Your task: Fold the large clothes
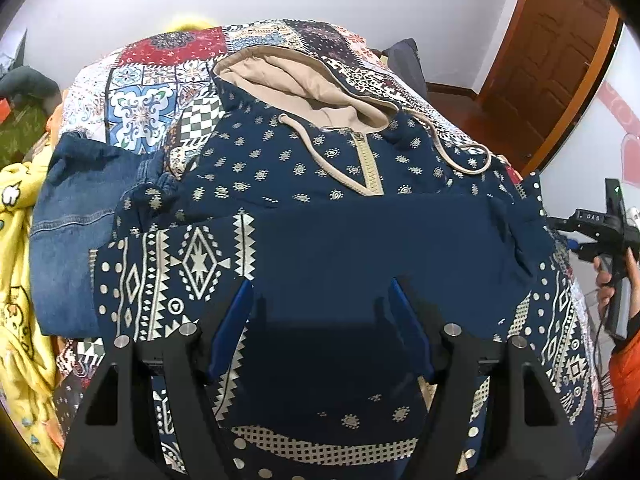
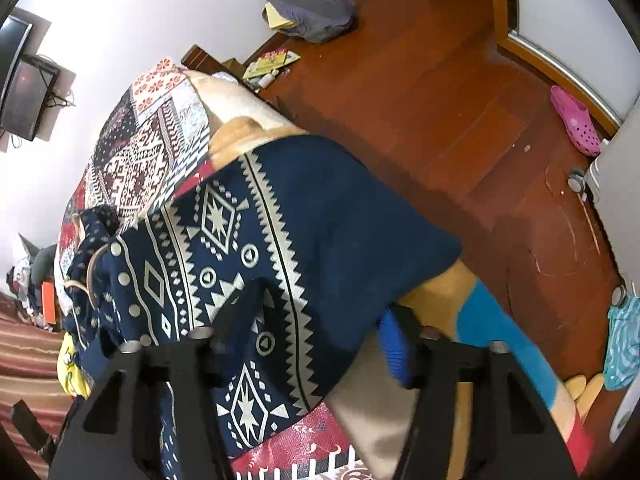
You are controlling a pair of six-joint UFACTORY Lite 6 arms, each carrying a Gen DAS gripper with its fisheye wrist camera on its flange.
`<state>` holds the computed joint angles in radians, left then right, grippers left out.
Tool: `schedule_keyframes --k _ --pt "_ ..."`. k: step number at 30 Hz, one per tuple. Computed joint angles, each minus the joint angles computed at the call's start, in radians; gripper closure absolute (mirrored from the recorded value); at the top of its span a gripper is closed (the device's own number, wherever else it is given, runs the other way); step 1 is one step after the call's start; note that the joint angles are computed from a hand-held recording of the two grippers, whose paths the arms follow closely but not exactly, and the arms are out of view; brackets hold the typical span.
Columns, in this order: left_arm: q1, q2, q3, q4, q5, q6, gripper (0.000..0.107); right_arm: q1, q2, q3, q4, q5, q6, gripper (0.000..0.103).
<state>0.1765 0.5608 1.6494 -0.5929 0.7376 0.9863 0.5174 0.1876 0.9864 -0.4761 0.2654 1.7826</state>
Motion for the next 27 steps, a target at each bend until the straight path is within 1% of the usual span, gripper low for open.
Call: schedule_keyframes --k 1,2,3,5,9,10,11,12,13,15,16,18,21,24,27 --pt "0.001 -0.004 -0.004 0.003 -0.003 0.003 0.038 0.007 -0.009 0.002 -0.01 0.03 0.016 0.083" --pt "0.003 -0.011 -0.013 0.006 -0.006 0.007 0.038 0.01 -0.025 -0.008 -0.009 0.032 0.02 0.087" --pt "0.005 -0.02 -0.023 0.01 -0.008 0.009 0.038 0.006 -0.033 -0.013 -0.002 0.024 0.013 0.093" --pt "0.013 -0.04 -0.04 0.01 -0.003 0.019 0.038 0.016 -0.056 -0.008 -0.007 0.062 0.022 0.096" --pt "0.033 -0.091 -0.076 -0.011 0.008 0.055 0.038 0.078 -0.091 0.049 -0.059 0.211 0.031 0.097" --pt "0.036 -0.104 -0.083 -0.017 0.009 0.065 0.038 0.108 -0.1 0.081 -0.076 0.268 0.03 0.097" --pt "0.04 -0.116 -0.091 -0.023 0.01 0.075 0.038 0.117 -0.104 0.095 -0.084 0.289 0.025 0.097" --pt "0.045 -0.135 -0.102 -0.03 0.011 0.09 0.038 0.134 -0.103 0.128 -0.092 0.325 0.017 0.097" --pt "0.047 -0.146 -0.108 -0.034 0.01 0.098 0.038 0.165 -0.102 0.177 -0.111 0.386 0.011 0.097" --pt "0.057 -0.176 -0.118 -0.049 0.024 0.123 0.038 0.199 -0.098 0.241 -0.13 0.454 -0.011 0.097" --pt "0.063 -0.19 -0.122 -0.06 0.035 0.137 0.038 0.232 -0.085 0.306 -0.149 0.507 -0.023 0.097" --pt "0.071 -0.214 -0.132 -0.077 0.048 0.16 0.038 0.267 -0.058 0.392 -0.166 0.558 -0.052 0.097" --pt "0.084 -0.261 -0.155 -0.103 0.061 0.201 0.038 0.323 0.051 0.614 -0.177 0.647 -0.147 0.097" --pt "0.096 -0.302 -0.182 -0.126 0.07 0.242 0.038 0.358 0.183 0.833 -0.148 0.66 -0.258 0.097" --pt "0.123 -0.32 -0.18 -0.152 0.144 0.261 0.038 0.392 0.314 1.013 -0.116 0.686 -0.331 0.097"
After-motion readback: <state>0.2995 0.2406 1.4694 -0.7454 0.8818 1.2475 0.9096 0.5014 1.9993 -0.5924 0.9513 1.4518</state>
